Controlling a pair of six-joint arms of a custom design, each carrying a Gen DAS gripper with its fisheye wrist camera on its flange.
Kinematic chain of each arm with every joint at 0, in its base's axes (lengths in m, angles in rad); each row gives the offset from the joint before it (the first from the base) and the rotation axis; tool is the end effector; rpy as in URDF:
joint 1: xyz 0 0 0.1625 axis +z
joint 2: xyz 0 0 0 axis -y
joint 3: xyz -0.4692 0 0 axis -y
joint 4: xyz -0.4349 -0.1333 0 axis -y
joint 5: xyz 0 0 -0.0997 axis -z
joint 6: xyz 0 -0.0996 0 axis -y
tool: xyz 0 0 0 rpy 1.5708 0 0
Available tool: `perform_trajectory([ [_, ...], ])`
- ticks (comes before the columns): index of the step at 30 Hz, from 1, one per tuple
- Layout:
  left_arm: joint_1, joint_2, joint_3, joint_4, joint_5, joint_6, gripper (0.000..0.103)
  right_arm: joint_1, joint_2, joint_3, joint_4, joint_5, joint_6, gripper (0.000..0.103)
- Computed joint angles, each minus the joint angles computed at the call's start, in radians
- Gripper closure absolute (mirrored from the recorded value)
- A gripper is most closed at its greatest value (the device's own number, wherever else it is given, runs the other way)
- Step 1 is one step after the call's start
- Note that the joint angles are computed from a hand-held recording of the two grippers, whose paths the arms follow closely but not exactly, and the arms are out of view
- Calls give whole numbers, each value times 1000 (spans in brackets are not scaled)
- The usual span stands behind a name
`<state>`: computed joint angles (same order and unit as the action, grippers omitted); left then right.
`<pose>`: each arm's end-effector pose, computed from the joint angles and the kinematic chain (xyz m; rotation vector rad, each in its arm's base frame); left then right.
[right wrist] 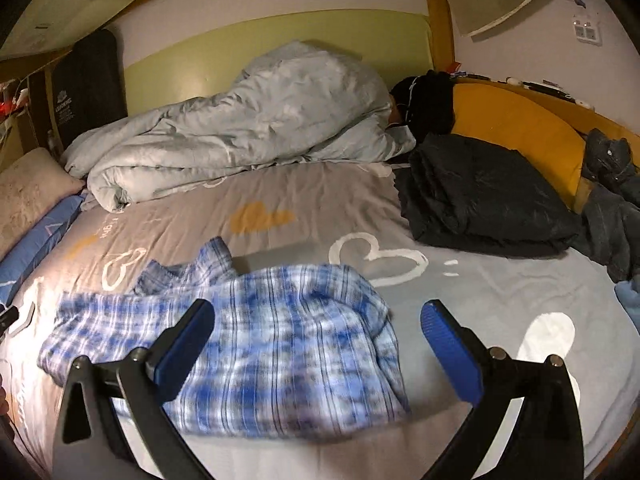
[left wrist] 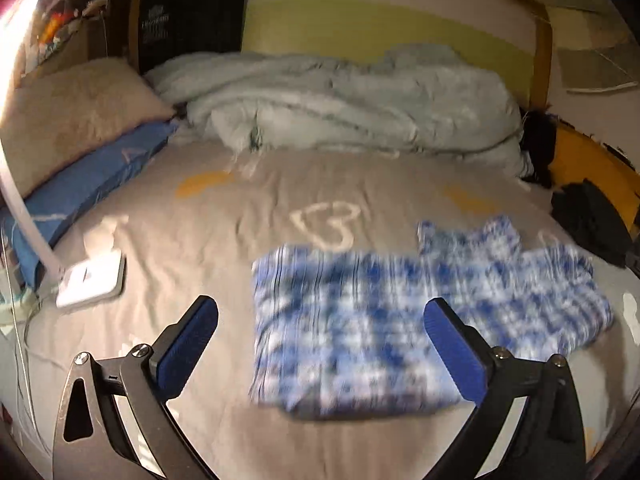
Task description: Fold large clothes
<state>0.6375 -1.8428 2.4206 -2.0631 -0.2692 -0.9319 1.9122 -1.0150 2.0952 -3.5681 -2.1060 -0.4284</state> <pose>-0.1330 -0.3839 0.3420 0.0673 2.0222 -1.1852 0.2723 -0.5199 0.2045 0.5870 -2.2955 1.1300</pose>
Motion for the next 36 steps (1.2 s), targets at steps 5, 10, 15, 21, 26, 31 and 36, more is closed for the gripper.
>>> perform_trajectory([
  [5,19,-70,11,76,-49,-105,0,-2,-30,50,0,4,11,0],
  [10,89,-103,45,-219,-155,22,15,-13,-50,63,19,4,45,0],
  [15,85,-76,49,-228,-159,52,21,-18,-57,61,27,-7,64,0],
  [21,57,-48,53,-221,-128,42,21,-18,-64,66,36,-15,63,0],
  [26,54,-24,53,-209,-111,52,21,-57,-106,67,167,18,178,0],
  [31,47,22,57,-227,-108,77,21,-106,-138,57,349,69,298,0],
  [36,39,71,59,-219,-94,96,21,-156,-156,79,412,170,373,0],
])
